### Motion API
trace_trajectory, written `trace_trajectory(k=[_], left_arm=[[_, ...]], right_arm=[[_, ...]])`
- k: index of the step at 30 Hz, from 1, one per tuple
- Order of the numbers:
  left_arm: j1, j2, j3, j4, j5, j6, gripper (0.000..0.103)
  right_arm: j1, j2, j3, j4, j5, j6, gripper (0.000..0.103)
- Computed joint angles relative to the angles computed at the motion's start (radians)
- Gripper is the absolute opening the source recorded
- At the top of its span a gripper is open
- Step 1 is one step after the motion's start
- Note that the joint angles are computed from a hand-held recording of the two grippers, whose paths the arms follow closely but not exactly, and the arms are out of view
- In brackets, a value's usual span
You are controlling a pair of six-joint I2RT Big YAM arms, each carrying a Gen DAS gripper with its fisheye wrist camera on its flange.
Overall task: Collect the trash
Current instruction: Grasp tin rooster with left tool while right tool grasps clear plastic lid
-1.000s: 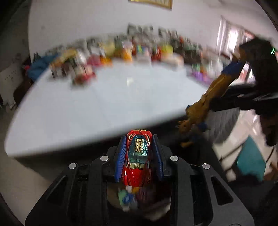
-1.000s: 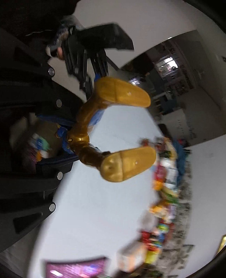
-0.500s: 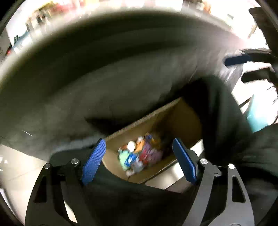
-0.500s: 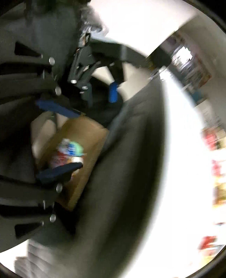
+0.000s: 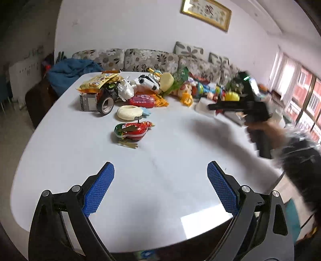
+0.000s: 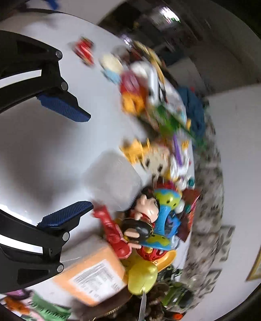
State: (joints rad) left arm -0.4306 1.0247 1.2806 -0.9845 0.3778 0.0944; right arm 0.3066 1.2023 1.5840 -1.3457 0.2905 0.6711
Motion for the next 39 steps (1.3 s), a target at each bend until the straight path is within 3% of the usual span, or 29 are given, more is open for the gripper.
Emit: trace_trajectory(k=[2, 4, 7, 9, 11, 14, 16, 19, 24, 25, 26, 27, 28, 33, 39], left_arm=[[-0.005, -0.008, -0.031, 0.035, -0.004, 0.002, 0.091], [-0.021, -0.006, -0.041, 0.056, -0.033, 0.028, 0.091], [-0.041, -0.003, -0.052, 0.067, -0.082, 0.068, 0.091], [-0.035, 0.007, -0.048, 0.074, -0.097, 0.072, 0.091], [-0.026, 0.038, -0.028, 0.078, -0.123, 0.063, 0.091], [-0.015, 0.144, 0.054, 0.044, -0.177, 0.016, 0.091], [-0.007, 0.235, 0.132, 0.005, -0.164, -0.012, 0.091], [-0.035, 0.322, 0.209, -0.035, -0.211, -0.012, 0.091], [-0.1, 0.412, 0.273, -0.049, -0.314, -0.002, 0.091], [-0.111, 0.44, 0.296, -0.083, -0.331, 0.005, 0.094], [-0.111, 0.45, 0.306, -0.086, -0.312, 0.005, 0.091], [-0.114, 0.451, 0.306, -0.082, -0.318, 0.004, 0.086], [-0.115, 0.444, 0.297, -0.067, -0.319, 0.005, 0.067], [-0.117, 0.382, 0.239, -0.064, -0.315, 0.007, 0.068], [-0.107, 0.155, 0.118, -0.047, -0.22, -0.007, 0.068]], right_arm=[[-0.028, 0.038, -0.006, 0.016, 0.001, 0.054, 0.084], [-0.023, 0.093, 0.032, -0.018, 0.06, 0.092, 0.088], [-0.033, 0.168, 0.09, -0.038, 0.088, 0.079, 0.09], [-0.032, 0.175, 0.1, -0.03, 0.096, 0.053, 0.07], [-0.028, 0.17, 0.101, -0.049, 0.069, 0.023, 0.07], [0.001, 0.116, 0.068, -0.049, 0.049, -0.003, 0.069], [0.028, 0.054, 0.038, -0.025, 0.032, -0.003, 0.069], [0.096, -0.051, -0.009, 0.02, 0.016, -0.013, 0.069], [0.25, -0.173, -0.05, -0.001, 0.072, 0.028, 0.07], [0.285, -0.189, -0.055, -0.01, 0.086, 0.05, 0.07], [0.327, -0.205, -0.062, -0.022, 0.104, 0.079, 0.07], [0.337, -0.213, -0.062, -0.026, 0.105, 0.085, 0.07], [0.366, -0.22, -0.064, -0.033, 0.119, 0.103, 0.07], [0.506, -0.24, -0.076, -0.045, 0.198, 0.191, 0.07], [0.651, -0.235, -0.05, -0.055, 0.271, 0.248, 0.07]])
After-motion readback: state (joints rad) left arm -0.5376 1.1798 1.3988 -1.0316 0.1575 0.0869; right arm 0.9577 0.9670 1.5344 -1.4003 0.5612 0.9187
